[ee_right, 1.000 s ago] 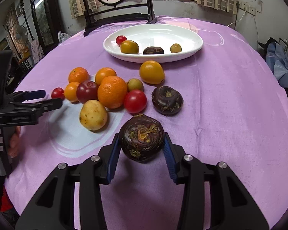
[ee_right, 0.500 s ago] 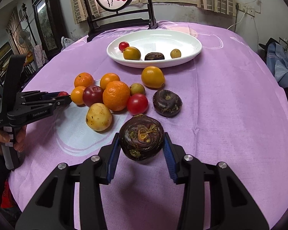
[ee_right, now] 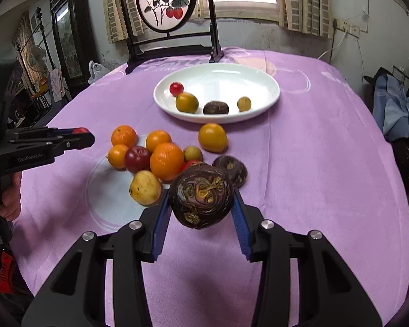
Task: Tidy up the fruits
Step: 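Carry both fruits onto the white plate and open both tools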
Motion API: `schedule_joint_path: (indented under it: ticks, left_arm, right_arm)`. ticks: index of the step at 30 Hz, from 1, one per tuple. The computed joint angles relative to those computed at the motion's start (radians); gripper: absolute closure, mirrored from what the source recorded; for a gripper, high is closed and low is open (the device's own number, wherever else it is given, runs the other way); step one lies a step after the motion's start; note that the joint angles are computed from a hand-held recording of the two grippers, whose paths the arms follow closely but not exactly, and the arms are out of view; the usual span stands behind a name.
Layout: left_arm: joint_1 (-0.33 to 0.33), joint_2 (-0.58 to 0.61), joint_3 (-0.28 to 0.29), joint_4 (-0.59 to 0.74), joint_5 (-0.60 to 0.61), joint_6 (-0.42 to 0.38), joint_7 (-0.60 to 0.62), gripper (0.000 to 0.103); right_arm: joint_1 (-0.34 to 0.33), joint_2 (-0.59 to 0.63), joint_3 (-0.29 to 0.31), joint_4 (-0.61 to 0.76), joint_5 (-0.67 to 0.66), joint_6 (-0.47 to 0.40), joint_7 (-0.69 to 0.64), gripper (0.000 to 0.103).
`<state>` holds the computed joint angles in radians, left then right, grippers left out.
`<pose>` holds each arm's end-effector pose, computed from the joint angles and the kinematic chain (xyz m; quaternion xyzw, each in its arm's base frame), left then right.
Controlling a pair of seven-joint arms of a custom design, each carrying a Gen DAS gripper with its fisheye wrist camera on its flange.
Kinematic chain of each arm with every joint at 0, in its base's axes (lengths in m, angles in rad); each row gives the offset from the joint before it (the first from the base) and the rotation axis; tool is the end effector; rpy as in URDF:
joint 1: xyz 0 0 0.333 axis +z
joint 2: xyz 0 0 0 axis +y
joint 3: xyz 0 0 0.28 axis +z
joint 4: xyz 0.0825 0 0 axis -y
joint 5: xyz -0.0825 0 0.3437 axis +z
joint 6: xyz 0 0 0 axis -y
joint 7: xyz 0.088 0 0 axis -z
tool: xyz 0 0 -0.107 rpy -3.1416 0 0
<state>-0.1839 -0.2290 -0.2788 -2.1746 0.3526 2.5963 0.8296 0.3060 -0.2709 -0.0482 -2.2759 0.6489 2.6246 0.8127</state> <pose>0.4430 -0.2390 0.5373 -0.6702 0.6558 -0.2714 0.2170 0.4710 0.1079 0.5144 -0.8075 0.4556 -0.1243 0.3534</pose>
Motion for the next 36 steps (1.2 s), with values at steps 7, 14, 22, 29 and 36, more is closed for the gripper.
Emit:
schedule_joint_path:
  ticks: [7,14,22,29,36]
  left_arm:
    - [-0.01,0.137,0.009,0.212,0.016,-0.06,0.02,0.076]
    - [-0.041,0.311,0.053,0.429,0.051,-0.138,0.025,0.076]
    - [-0.064,0.49,0.11,0.612,0.021,-0.207,0.044,0.076]
    - [-0.074,0.618,0.145,0.747,-0.022,-0.22,0.046,0.075]
    - [-0.103,0.648,0.191,0.773,0.014,-0.185,-0.047,0.032]
  right_arm:
    - [0.004,0.062,0.0,0.111,0.02,0.004,-0.029,0.059]
    - [-0.036,0.224,0.048,0.301,-0.044,-0.032,0.038,0.059]
    - [-0.078,0.444,0.106,0.538,-0.18,-0.083,0.193,0.059]
    - [-0.089,0.57,0.135,0.668,-0.282,-0.082,0.273,0.059]
    - [-0.103,0.634,0.15,0.728,-0.306,-0.067,0.329,0.055]
